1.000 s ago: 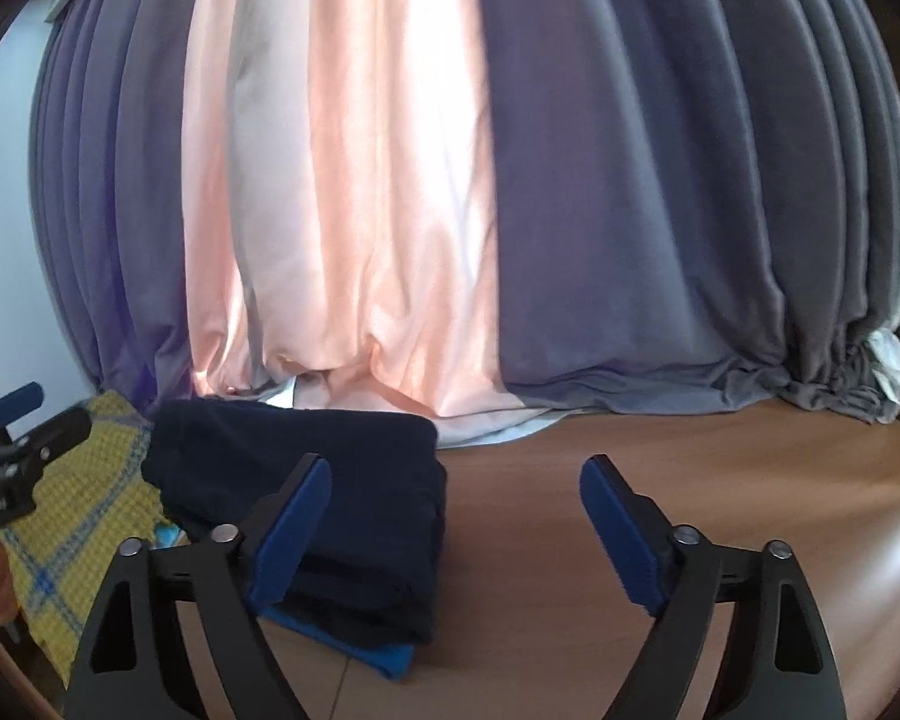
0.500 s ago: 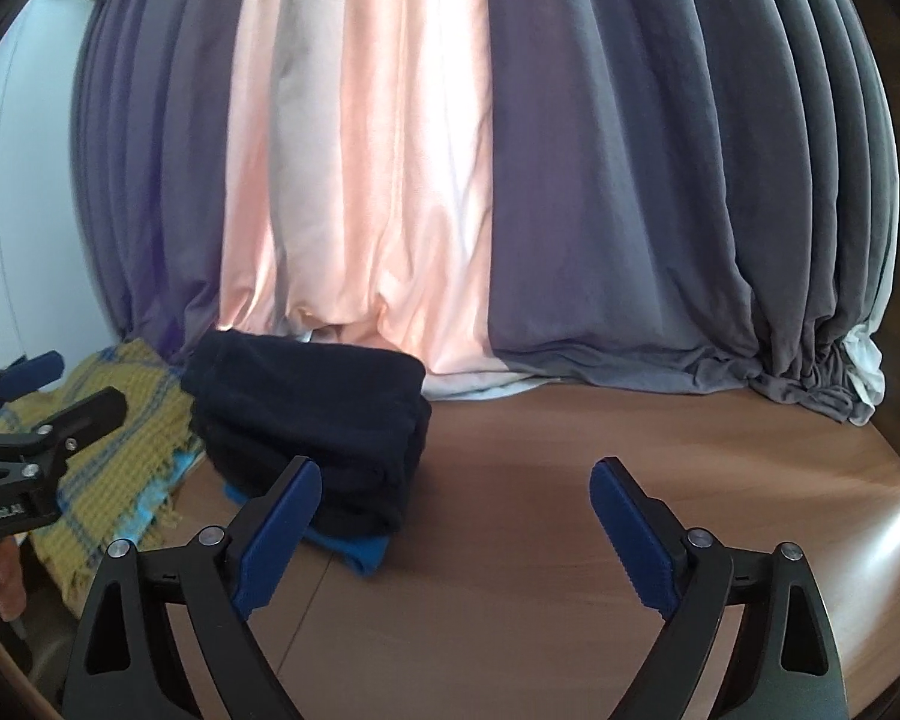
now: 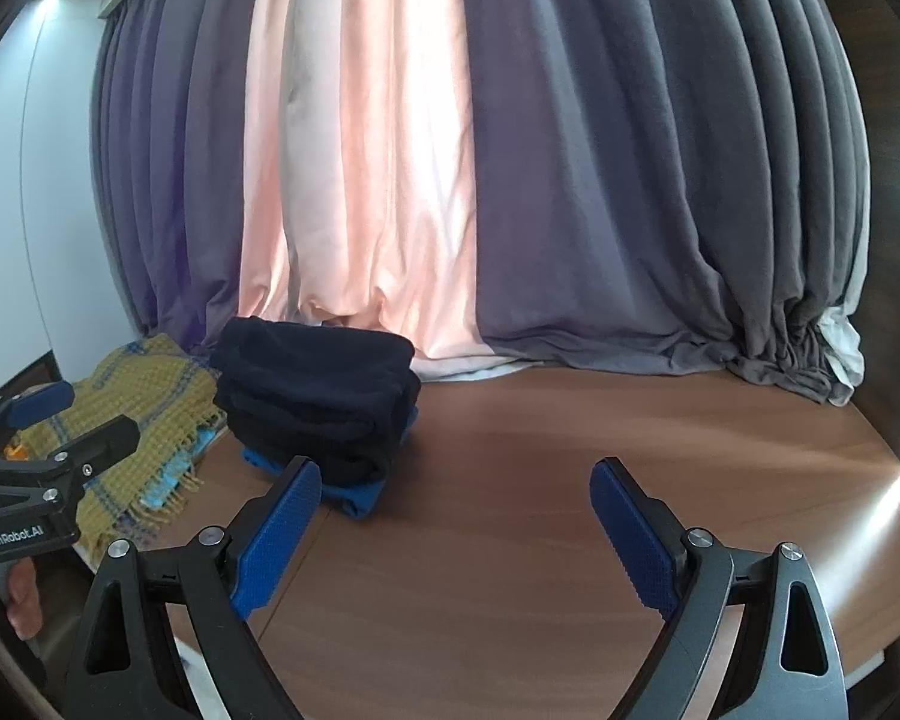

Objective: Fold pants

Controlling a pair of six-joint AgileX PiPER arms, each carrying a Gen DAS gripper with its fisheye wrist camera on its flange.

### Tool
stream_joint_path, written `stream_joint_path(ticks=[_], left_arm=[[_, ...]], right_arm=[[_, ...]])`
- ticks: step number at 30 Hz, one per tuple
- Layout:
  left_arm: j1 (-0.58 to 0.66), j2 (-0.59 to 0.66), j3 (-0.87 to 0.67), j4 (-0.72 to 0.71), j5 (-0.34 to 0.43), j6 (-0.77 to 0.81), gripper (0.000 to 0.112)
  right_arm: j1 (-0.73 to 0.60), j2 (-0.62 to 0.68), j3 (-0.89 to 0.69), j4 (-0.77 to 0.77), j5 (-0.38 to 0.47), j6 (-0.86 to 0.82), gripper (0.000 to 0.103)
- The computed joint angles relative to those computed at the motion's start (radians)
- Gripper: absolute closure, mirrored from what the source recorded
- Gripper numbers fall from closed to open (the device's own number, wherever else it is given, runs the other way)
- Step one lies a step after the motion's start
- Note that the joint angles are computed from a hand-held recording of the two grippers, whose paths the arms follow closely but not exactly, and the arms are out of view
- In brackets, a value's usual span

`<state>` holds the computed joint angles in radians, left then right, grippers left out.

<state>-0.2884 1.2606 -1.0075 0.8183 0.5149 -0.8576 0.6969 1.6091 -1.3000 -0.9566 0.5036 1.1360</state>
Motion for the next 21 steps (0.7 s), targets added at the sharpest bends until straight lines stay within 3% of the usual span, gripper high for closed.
stream_joint_path(ticks=[21], left_arm=[[-0.35,-0.115,0.086,0.179,0.277,-0.338,0.009]], right_arm=[[0.042,-0.27,0.28,-0.062,0.04,0.078,0.011]])
